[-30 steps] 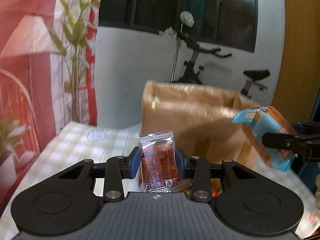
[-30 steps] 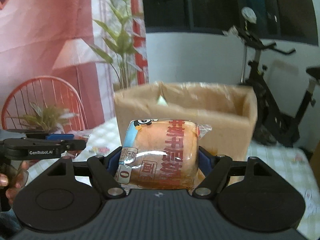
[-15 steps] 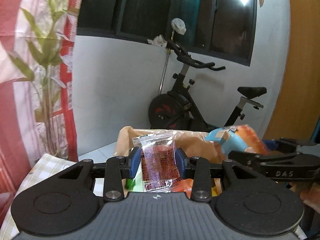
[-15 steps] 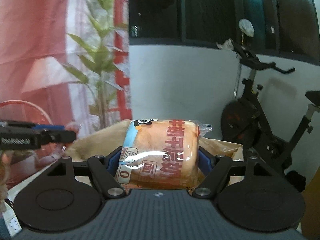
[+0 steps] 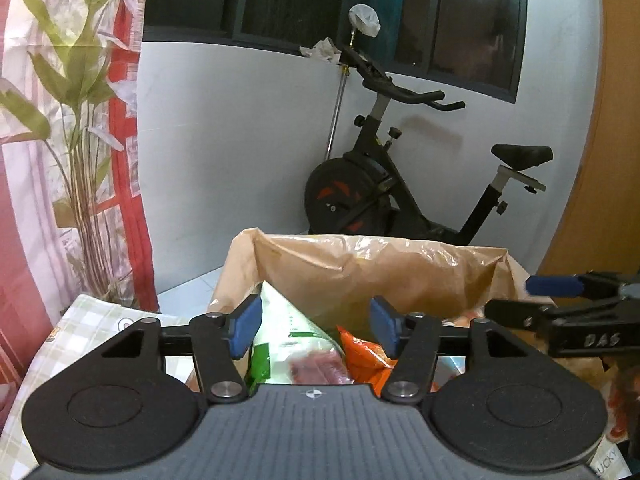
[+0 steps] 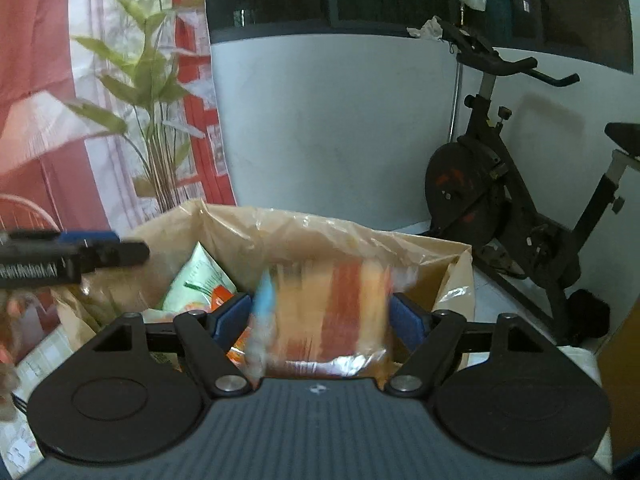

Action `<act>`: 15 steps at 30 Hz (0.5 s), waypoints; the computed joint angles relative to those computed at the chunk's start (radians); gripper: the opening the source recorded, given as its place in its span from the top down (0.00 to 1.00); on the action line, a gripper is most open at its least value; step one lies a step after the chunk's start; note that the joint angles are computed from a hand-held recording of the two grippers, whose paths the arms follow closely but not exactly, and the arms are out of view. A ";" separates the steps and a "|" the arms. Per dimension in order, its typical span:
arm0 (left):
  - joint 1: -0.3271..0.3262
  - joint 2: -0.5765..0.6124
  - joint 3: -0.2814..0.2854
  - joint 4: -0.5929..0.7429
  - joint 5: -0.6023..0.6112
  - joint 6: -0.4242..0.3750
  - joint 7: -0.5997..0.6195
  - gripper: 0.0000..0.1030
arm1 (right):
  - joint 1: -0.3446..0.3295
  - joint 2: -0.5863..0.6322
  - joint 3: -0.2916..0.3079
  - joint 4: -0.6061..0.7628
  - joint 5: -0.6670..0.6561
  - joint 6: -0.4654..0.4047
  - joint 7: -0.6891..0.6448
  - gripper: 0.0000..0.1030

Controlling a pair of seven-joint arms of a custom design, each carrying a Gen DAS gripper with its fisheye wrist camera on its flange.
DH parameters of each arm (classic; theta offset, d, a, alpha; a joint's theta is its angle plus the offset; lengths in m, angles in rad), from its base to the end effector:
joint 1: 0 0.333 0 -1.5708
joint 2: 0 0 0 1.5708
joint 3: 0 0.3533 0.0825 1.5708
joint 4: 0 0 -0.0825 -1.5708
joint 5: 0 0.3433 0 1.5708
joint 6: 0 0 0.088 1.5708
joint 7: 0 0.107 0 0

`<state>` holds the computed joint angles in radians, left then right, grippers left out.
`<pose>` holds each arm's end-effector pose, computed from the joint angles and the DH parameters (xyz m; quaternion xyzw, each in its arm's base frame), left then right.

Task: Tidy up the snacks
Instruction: 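Lift both snacks over the box and open both tools to drop them, then move both tools back to the remaining snacks beside the box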

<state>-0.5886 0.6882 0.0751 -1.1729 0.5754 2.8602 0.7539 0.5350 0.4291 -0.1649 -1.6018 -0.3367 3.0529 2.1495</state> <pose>0.6487 -0.4267 0.5413 -0.5426 0.6710 -0.4277 0.2692 0.6336 0.3012 0.5581 -0.6625 0.5620 -0.2618 0.4203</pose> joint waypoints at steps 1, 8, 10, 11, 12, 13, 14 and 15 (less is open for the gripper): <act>-0.007 -0.013 0.012 -0.020 0.007 0.005 -0.016 0.39 | 0.016 -0.008 -0.020 -0.010 -0.011 0.007 0.014 0.17; -0.051 -0.124 0.079 -0.166 0.120 0.038 -0.167 0.35 | 0.052 -0.085 -0.041 -0.093 -0.088 0.029 0.023 0.17; -0.059 -0.164 0.093 -0.218 0.173 0.052 -0.227 0.34 | 0.068 -0.113 -0.053 -0.126 -0.122 0.043 0.041 0.17; -0.065 -0.187 0.100 -0.249 0.206 0.061 -0.263 0.34 | 0.076 -0.124 -0.059 -0.137 -0.139 0.049 0.053 0.17; -0.069 -0.204 0.103 -0.270 0.234 0.063 -0.292 0.34 | 0.088 -0.140 -0.069 -0.157 -0.162 0.061 0.069 0.17; -0.073 -0.224 0.108 -0.297 0.267 0.069 -0.325 0.34 | 0.096 -0.153 -0.075 -0.170 -0.182 0.067 0.084 0.17; -0.077 -0.245 0.111 -0.324 0.298 0.072 -0.356 0.34 | 0.111 -0.165 -0.090 -0.184 -0.210 0.074 0.108 0.17; -0.080 -0.265 0.114 -0.352 0.329 0.075 -0.387 0.34 | 0.134 -0.179 -0.113 -0.199 -0.249 0.083 0.145 0.17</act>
<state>-0.6684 0.4228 0.1890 -1.5246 0.9046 2.9352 0.3672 0.6688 0.2497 -0.2779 -1.8011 -0.5856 3.1361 2.2942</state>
